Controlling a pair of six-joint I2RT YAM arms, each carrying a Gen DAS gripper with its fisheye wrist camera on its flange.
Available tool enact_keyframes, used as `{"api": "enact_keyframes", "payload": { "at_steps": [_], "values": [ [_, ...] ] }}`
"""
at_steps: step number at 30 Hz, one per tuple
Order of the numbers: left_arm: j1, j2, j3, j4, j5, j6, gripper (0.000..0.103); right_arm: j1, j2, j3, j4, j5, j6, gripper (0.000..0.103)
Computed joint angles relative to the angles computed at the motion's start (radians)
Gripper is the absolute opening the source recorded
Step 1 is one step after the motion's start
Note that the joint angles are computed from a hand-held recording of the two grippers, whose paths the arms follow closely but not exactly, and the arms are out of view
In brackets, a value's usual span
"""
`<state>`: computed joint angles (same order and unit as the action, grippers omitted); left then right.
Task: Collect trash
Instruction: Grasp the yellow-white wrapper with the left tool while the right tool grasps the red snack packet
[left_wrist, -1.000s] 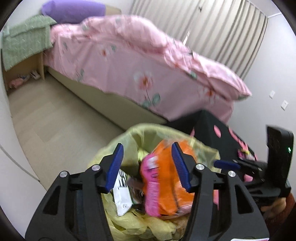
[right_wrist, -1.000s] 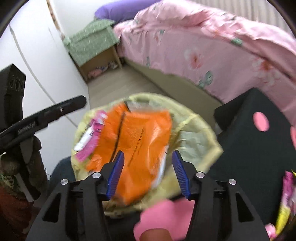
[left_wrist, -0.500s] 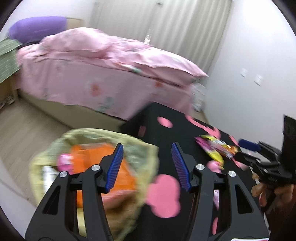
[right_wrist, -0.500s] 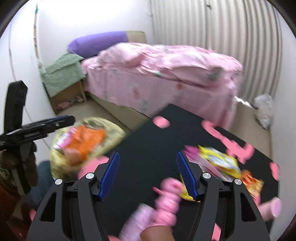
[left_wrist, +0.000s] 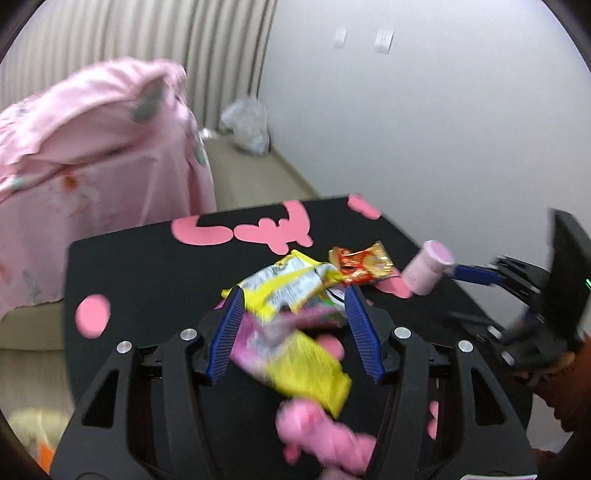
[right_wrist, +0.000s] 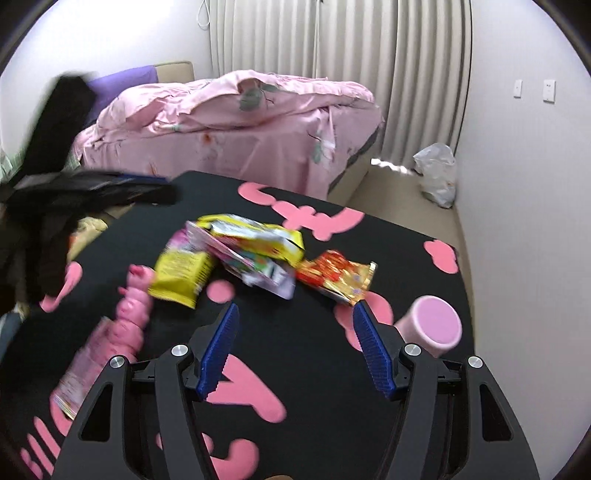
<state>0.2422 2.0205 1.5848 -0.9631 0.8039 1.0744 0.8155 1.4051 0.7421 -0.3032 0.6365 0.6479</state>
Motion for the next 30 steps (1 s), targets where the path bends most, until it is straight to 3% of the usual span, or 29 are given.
{"api": "enact_keyframes", "payload": {
  "at_steps": [5, 9, 12, 17, 19, 24, 30],
  "values": [
    [-0.142, 0.110, 0.095, 0.067, -0.133, -0.102, 0.057, -0.025, 0.041, 0.000, 0.021, 0.017, -0.077, 0.061],
    [-0.191, 0.189, 0.158, 0.021, -0.275, -0.091, 0.057, -0.092, 0.100, 0.054, 0.037, 0.009, -0.140, 0.060],
    [-0.154, 0.198, 0.154, -0.005, -0.262, -0.028, 0.051, -0.170, 0.164, 0.131, 0.023, -0.061, -0.175, 0.060],
    [-0.069, 0.127, 0.056, 0.065, -0.279, -0.076, 0.047, -0.262, 0.317, 0.270, 0.022, -0.141, -0.260, 0.060],
    [-0.025, 0.057, -0.041, 0.135, -0.284, -0.088, 0.045, -0.288, 0.367, 0.314, 0.010, -0.150, -0.255, 0.058],
    [0.067, -0.027, -0.134, 0.142, -0.250, -0.072, 0.045, -0.345, 0.454, 0.388, -0.024, -0.232, -0.207, 0.051],
    [0.143, -0.074, -0.173, 0.126, -0.202, -0.049, 0.045, -0.287, 0.442, 0.340, -0.020, -0.269, -0.140, 0.051]
  ]
}}
